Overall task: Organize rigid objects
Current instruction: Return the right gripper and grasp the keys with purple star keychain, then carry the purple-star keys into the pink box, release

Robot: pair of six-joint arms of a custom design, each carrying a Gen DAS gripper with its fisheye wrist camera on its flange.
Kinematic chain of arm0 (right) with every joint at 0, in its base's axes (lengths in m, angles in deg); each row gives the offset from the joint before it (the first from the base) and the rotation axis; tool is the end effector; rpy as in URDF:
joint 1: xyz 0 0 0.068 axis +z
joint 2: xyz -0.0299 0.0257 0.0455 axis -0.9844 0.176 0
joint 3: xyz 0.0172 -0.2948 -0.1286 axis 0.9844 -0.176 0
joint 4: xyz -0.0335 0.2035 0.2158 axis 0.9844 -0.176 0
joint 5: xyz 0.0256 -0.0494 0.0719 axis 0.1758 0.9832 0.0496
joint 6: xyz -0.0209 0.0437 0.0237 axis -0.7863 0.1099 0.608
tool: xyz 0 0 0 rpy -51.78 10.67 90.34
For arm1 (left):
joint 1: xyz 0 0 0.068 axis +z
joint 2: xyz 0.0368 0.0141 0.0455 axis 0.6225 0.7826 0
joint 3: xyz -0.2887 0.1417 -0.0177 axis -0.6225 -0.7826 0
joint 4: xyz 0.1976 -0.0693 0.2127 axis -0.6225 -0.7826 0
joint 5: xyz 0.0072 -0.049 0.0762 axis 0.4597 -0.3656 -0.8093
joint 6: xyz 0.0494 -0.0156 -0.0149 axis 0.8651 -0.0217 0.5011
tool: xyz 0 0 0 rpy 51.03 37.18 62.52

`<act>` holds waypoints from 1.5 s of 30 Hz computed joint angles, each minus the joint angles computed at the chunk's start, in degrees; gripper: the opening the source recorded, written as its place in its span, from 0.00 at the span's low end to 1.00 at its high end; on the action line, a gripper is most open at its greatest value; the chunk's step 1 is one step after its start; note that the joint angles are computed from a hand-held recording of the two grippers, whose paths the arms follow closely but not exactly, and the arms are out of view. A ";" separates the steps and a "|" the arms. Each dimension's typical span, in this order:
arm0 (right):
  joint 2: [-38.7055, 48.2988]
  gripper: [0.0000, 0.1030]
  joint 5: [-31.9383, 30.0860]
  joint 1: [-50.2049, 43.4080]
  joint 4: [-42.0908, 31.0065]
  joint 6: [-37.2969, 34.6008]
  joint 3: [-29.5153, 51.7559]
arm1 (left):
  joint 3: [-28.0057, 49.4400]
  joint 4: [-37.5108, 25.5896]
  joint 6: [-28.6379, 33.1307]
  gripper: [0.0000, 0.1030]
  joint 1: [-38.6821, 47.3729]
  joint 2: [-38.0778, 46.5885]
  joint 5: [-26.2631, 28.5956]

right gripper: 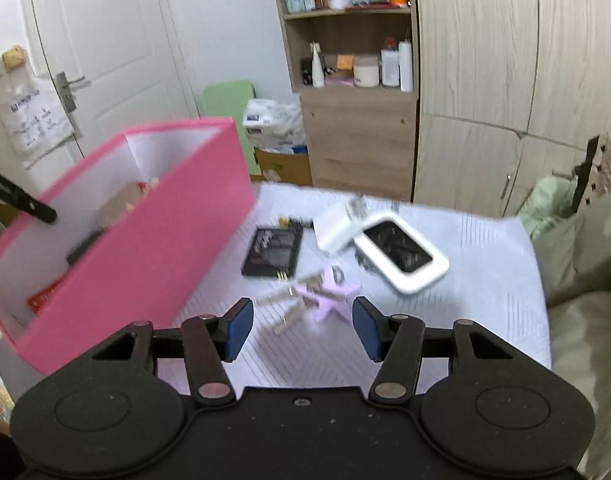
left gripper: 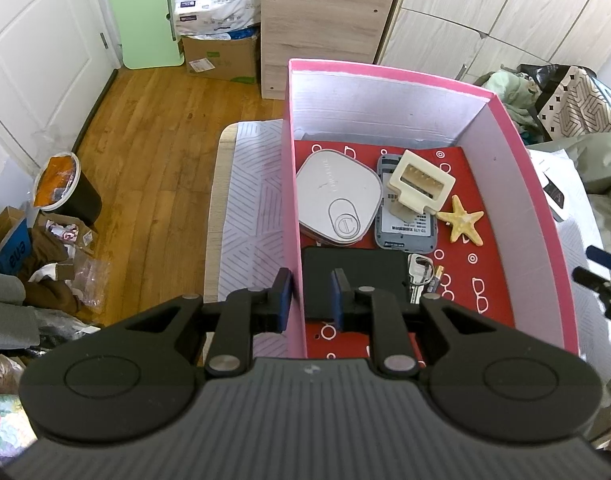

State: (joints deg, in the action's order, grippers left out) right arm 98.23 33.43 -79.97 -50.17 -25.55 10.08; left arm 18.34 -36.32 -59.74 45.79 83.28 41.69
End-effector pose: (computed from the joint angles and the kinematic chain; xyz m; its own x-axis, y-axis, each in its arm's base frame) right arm 0.2314 0.0112 0.1520 -0.6716 -0.1381 -0.7279 -0.3300 0.9354 0.1270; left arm 0.2862 0.0302 0.2353 -0.9010 0.0006 -0.4339 0.0545 0.9922 -0.1117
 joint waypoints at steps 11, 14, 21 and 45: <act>12.36 0.59 6.42 4.45 9.14 -1.94 3.37 | 0.15 -0.04 -1.06 0.18 -0.69 0.03 -0.88; 15.12 0.59 9.39 5.82 9.27 1.13 4.94 | 0.10 0.00 -1.18 0.18 -0.77 0.00 -0.97; 16.60 0.48 19.52 12.53 14.52 1.90 3.39 | 0.63 -0.67 -0.85 0.18 -0.56 0.44 -0.60; 6.53 0.11 -8.01 -1.03 4.28 11.87 4.03 | 1.06 -0.93 -0.42 0.18 -0.33 1.00 -0.15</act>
